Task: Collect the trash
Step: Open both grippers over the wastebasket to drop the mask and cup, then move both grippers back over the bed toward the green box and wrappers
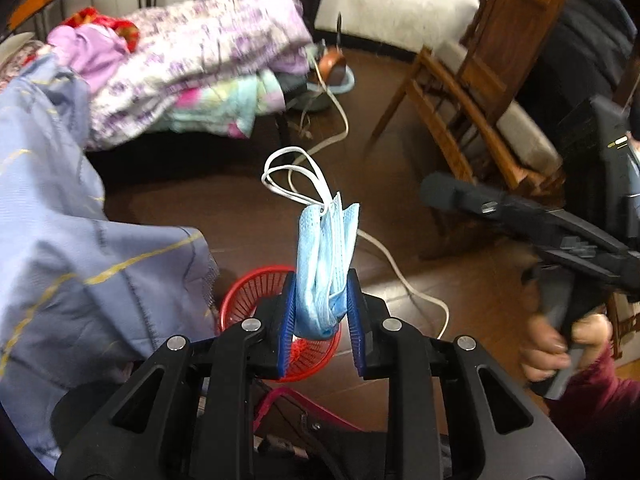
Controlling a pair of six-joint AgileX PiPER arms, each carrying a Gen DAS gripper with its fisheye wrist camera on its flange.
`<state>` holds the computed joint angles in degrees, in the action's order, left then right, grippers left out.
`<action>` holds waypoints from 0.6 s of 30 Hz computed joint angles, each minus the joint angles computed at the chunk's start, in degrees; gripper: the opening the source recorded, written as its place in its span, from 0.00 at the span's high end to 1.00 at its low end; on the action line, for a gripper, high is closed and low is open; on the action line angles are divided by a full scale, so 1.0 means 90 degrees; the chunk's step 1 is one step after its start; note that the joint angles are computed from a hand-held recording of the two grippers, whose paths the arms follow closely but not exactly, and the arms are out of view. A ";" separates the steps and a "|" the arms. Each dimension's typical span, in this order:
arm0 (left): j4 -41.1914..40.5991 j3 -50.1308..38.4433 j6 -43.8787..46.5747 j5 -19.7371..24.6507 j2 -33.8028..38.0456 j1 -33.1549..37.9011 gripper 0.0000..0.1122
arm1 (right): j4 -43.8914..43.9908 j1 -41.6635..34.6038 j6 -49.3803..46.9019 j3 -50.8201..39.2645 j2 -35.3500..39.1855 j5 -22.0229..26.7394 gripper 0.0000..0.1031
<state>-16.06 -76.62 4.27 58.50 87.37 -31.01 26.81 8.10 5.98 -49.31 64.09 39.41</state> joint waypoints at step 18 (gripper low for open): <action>0.0233 -0.0133 -0.0507 0.0004 0.2205 -0.0215 0.30 | -0.0020 -0.0114 0.0067 -0.0033 0.0161 0.0003 0.19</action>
